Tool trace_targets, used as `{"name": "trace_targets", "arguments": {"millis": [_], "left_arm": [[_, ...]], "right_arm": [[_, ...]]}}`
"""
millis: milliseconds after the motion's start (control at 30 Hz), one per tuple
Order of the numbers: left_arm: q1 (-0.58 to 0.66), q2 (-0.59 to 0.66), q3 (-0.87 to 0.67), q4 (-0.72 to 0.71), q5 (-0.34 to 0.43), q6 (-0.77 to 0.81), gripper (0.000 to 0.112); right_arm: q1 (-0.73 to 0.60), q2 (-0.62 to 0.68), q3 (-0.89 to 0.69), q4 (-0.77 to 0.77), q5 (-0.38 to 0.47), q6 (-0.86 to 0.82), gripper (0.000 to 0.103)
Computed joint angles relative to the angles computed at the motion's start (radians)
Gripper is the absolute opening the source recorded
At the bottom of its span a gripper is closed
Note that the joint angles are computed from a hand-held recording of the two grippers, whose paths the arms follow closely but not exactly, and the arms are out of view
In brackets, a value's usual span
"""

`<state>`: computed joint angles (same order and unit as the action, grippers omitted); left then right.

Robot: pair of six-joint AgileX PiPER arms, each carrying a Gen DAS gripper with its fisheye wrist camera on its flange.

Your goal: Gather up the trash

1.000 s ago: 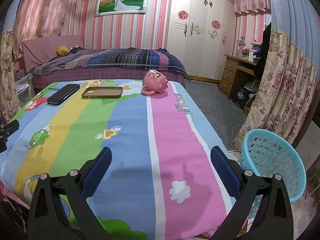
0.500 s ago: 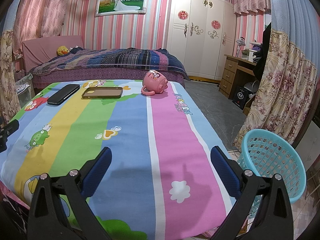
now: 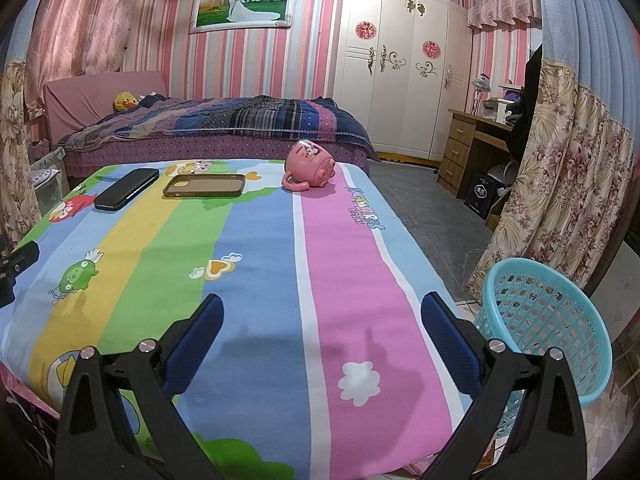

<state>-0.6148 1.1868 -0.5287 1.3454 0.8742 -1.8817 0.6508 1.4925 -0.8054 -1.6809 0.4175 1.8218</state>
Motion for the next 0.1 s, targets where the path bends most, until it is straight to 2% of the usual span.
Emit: {"name": "trace_targets", "arguments": {"millis": [100], "left_arm": [[0.003, -0.001, 0.001, 0.001, -0.004, -0.002, 0.098]], "right_arm": [[0.000, 0.000, 0.000, -0.001, 0.000, 0.001, 0.097]]}}
